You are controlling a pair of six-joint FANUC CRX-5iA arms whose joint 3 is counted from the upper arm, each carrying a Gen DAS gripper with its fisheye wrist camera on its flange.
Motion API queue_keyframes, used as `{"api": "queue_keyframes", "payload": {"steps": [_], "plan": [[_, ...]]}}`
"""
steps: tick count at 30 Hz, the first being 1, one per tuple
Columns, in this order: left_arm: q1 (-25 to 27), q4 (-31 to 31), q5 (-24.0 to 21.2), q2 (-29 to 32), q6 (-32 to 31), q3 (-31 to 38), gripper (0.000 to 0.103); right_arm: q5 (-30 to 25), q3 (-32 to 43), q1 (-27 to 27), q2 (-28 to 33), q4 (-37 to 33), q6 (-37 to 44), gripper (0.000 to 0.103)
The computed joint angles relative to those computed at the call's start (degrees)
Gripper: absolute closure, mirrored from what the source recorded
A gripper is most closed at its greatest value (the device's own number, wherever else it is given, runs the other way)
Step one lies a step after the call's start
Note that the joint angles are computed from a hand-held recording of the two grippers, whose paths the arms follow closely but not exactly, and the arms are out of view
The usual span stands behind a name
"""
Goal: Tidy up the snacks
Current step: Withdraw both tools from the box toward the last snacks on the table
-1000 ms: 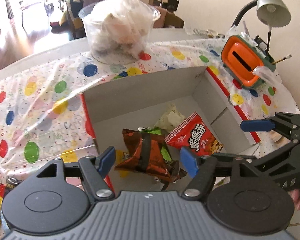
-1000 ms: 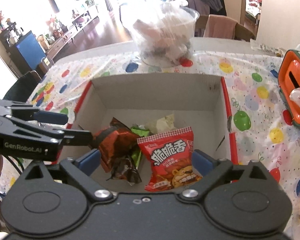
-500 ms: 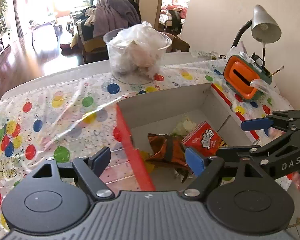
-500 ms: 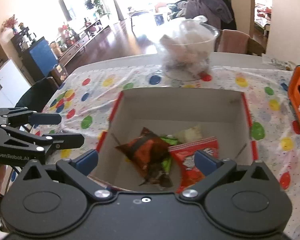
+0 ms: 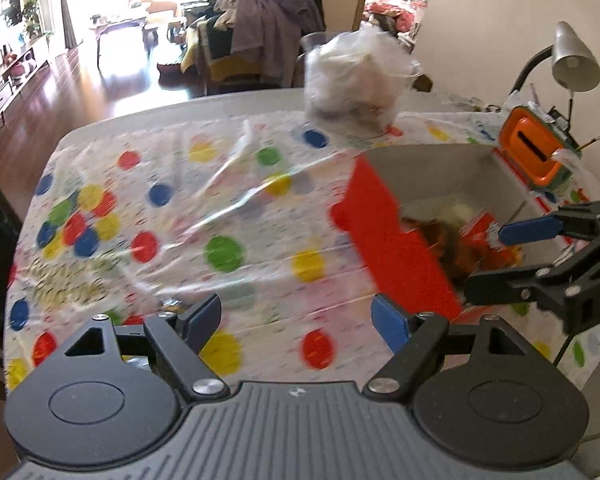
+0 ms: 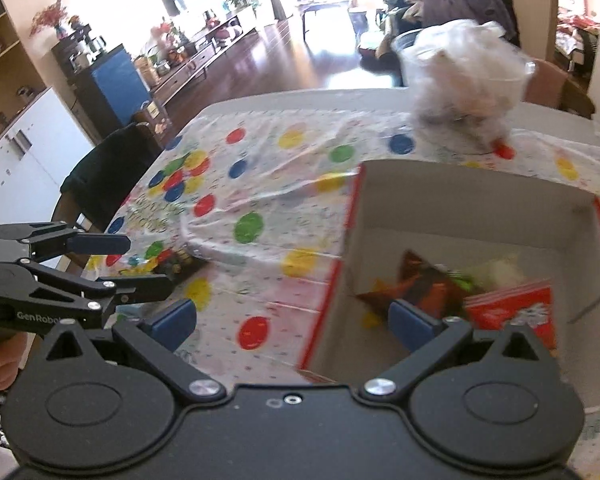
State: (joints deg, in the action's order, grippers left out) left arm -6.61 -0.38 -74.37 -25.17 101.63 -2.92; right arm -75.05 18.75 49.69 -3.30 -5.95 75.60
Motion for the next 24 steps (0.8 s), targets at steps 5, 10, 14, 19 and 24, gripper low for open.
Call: {"api": "queue_keyframes", "payload": {"steps": [5,10,14,19,24], "plan": [[12.9,7.6,-1.7,-5.8,-12.3,-6.5,0.021,-0.2,1.0,3.8,2.6,1.2,-3.2,0.000],[28.4,16.3,-4.9,-10.4,-27.2,-12.2,0.021,-0.2,2.7,6.7,5.8,2.0,-7.1,0.000],[37.6,20.5,-7.6,-11.5,-37.2,-14.9,0.021,-1.4,5.5,8.5,9.5,2.3,-11.7,0.001],[47.6,24.2,-10.1,-10.8,-46.4,-17.5,0.021,-2.9,9.5,10.7,14.3,3.5,-16.8,0.004],[52.9,25.8,-11.7,-8.2,-54.8,-18.1,0.022,-4.1,13.3,12.8,18.4,5.0,-20.0,0.005]]}}
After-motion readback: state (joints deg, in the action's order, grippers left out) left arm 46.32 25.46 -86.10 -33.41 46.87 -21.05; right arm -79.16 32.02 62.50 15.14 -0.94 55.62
